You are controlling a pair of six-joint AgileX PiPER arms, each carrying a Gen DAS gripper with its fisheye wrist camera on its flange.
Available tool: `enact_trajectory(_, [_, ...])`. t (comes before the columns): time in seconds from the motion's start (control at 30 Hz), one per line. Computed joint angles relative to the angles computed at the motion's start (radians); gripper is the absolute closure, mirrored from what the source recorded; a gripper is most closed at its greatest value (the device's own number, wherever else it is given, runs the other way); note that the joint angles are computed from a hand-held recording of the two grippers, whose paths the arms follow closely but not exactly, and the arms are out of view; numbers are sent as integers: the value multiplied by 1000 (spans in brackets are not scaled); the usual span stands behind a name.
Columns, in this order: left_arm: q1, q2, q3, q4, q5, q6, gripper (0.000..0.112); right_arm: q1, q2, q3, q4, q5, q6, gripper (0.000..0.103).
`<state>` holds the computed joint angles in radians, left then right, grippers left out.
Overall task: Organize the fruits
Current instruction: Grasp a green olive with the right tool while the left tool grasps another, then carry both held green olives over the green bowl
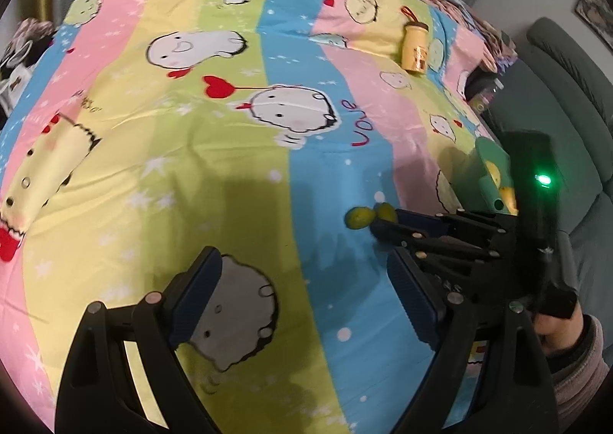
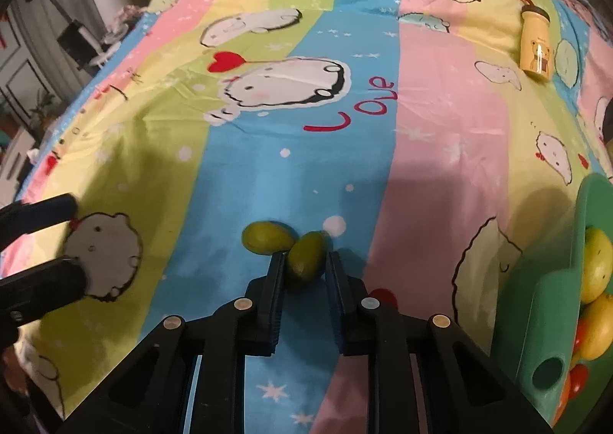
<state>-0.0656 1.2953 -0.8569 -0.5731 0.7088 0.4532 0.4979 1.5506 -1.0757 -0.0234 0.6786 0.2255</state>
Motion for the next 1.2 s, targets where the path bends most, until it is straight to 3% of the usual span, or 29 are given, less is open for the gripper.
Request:
enact_trajectory(0.37, [-142, 151, -93, 38, -46, 29, 26, -63, -299, 232, 251, -24, -231, 81])
enact_trajectory(0.53, [-193, 223, -138, 64, -63, -12, 34, -107, -384, 302, 332, -1, -327, 81])
enact_trajectory(0.73, [-249, 306, -190, 131, -95, -61, 51, -170, -415, 337, 439, -3, -435, 81])
enact_trajectory(0.93, [-259, 330, -208, 110, -102, -29, 66, -211, -423, 356, 522, -6, -527, 81])
enact_trajectory(1.1, [-274, 339, -218, 130, -92, -32, 95, -243, -434, 373, 573, -9, -579, 81])
enact_trajectory(1.2, [-294, 338, -219, 184, -99, -91, 94, -266, -442, 380, 599, -3, -611, 81])
